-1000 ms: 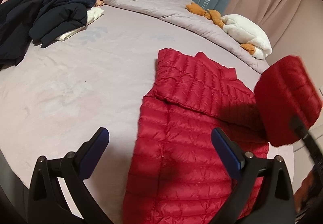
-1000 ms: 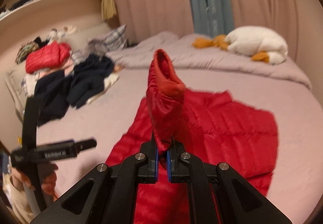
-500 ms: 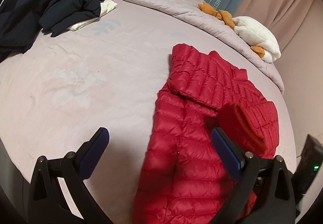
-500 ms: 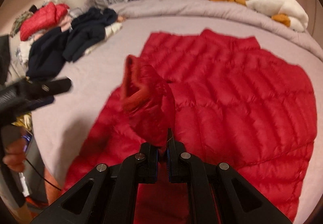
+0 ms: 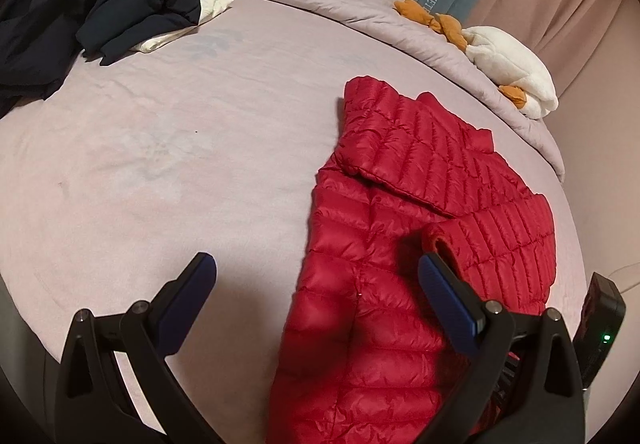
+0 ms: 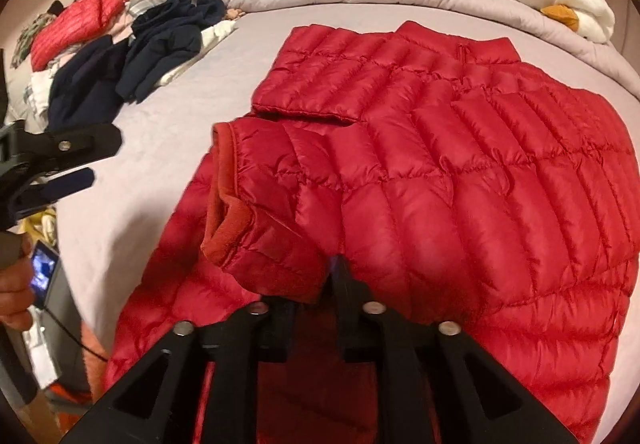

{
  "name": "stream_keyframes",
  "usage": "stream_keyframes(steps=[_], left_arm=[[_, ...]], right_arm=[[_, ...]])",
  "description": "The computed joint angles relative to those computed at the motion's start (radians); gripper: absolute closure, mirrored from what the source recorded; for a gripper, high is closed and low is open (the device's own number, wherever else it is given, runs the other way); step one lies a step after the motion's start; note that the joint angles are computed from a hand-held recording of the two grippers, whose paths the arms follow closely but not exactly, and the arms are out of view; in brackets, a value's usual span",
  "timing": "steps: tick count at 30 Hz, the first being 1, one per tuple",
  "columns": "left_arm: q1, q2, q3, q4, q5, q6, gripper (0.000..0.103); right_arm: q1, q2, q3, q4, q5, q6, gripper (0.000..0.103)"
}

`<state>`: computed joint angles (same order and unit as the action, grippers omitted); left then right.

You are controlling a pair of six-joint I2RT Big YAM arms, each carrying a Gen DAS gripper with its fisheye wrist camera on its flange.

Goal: Fold large clothes
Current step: 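Open the right gripper and withdraw it from the sleeve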

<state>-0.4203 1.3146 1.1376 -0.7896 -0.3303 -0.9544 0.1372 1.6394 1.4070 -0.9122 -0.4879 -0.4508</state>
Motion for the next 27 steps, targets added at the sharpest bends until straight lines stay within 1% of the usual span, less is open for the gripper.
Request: stream_keyframes(steps=[1, 2, 3, 7, 11, 15, 19, 24, 27], left_arm=[[-0.001, 0.001, 0.000, 0.001, 0.000, 0.001, 0.002], [-0.002, 0.002, 0.001, 0.002, 0.000, 0.002, 0.002], [-0.002, 0.004, 0.002, 0.004, 0.001, 0.003, 0.002], [-0.004, 0.012, 0.008, 0.008, 0.006, 0.010, 0.002], [-0.009, 0.025, 0.021, 0.017, 0.016, 0.023, 0.002], [-0.015, 0.043, 0.036, 0.024, 0.028, 0.038, 0.002], [-0.023, 0.067, 0.056, 0.027, 0.044, 0.059, 0.002], [-0.035, 0.101, 0.078, 0.033, 0.064, 0.076, 0.002], [-0.034, 0.132, 0.092, 0.042, 0.101, 0.082, 0.002]], right_arm=[[-0.006, -0.006, 0.000, -0.013, -0.019, -0.008, 0.065], [-0.010, -0.007, -0.001, -0.014, -0.029, -0.011, 0.055], [-0.016, -0.017, -0.005, -0.018, -0.045, -0.019, 0.052], [-0.043, -0.049, -0.016, -0.016, -0.089, -0.020, 0.048], [-0.086, -0.076, -0.022, 0.019, -0.137, 0.034, 0.042], [-0.120, -0.095, -0.037, 0.095, -0.128, 0.120, 0.040], [-0.145, -0.095, -0.050, 0.151, -0.081, 0.187, 0.039], [-0.172, -0.080, -0.052, 0.169, -0.039, 0.262, 0.039], [-0.189, -0.079, -0.059, 0.184, -0.018, 0.296, 0.039]])
